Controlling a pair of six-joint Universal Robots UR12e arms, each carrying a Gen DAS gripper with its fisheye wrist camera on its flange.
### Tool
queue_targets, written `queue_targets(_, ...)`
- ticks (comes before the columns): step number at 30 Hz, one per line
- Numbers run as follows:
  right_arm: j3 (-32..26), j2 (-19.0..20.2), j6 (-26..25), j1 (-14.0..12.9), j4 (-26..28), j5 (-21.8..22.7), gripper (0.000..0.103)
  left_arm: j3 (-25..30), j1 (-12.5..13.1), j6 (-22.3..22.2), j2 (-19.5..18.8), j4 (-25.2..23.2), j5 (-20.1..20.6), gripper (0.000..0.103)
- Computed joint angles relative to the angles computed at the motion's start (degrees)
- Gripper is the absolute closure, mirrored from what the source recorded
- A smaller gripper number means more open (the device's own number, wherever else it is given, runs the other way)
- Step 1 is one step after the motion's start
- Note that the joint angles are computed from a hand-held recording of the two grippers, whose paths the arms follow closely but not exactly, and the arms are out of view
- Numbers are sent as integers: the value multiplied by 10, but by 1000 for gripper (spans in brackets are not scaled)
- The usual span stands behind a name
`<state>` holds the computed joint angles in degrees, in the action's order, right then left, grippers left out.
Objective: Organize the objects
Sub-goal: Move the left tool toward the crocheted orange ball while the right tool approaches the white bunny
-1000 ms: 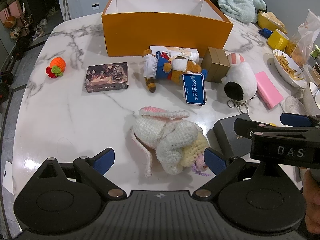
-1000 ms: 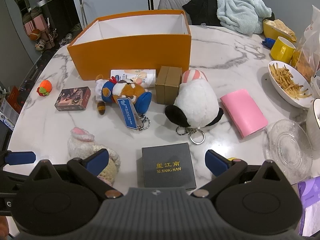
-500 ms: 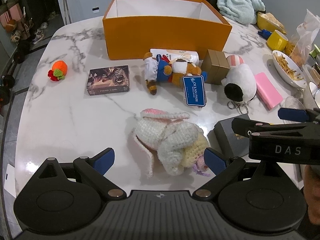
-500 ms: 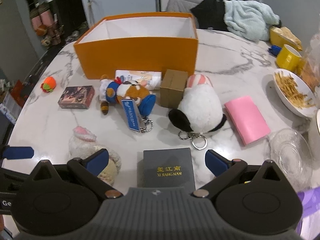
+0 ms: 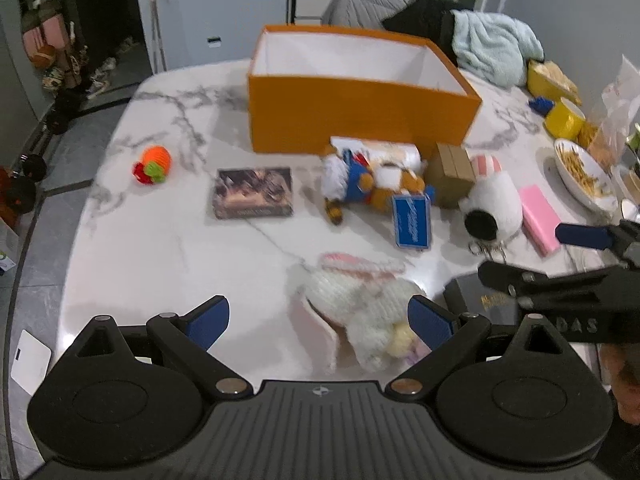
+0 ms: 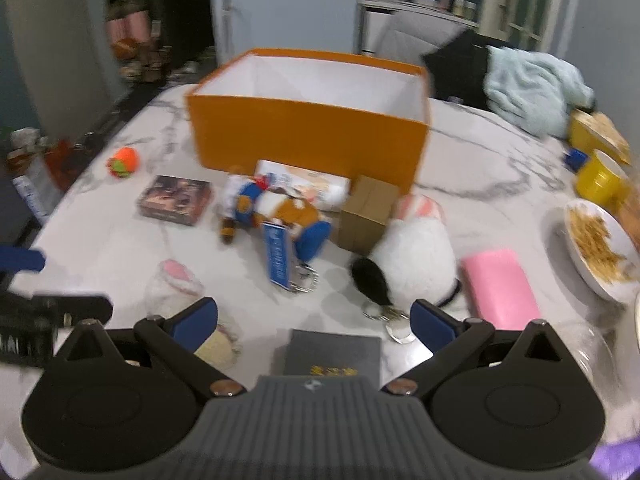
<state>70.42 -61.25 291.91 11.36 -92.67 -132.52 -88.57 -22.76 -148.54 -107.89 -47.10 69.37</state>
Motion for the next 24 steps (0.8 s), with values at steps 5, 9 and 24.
queue_targets(5, 12, -4, -71, 5, -40, -28, 1, 13, 5, -40, -5, 15, 10, 0)
queue_targets(9, 33, -9, -173, 7, -122, -39, 1, 27, 8, -45, -9, -5, 11, 0)
queue_targets(24, 101, -45, -381, 0, -370, -33, 1, 130, 14, -135, -107, 86, 71, 0)
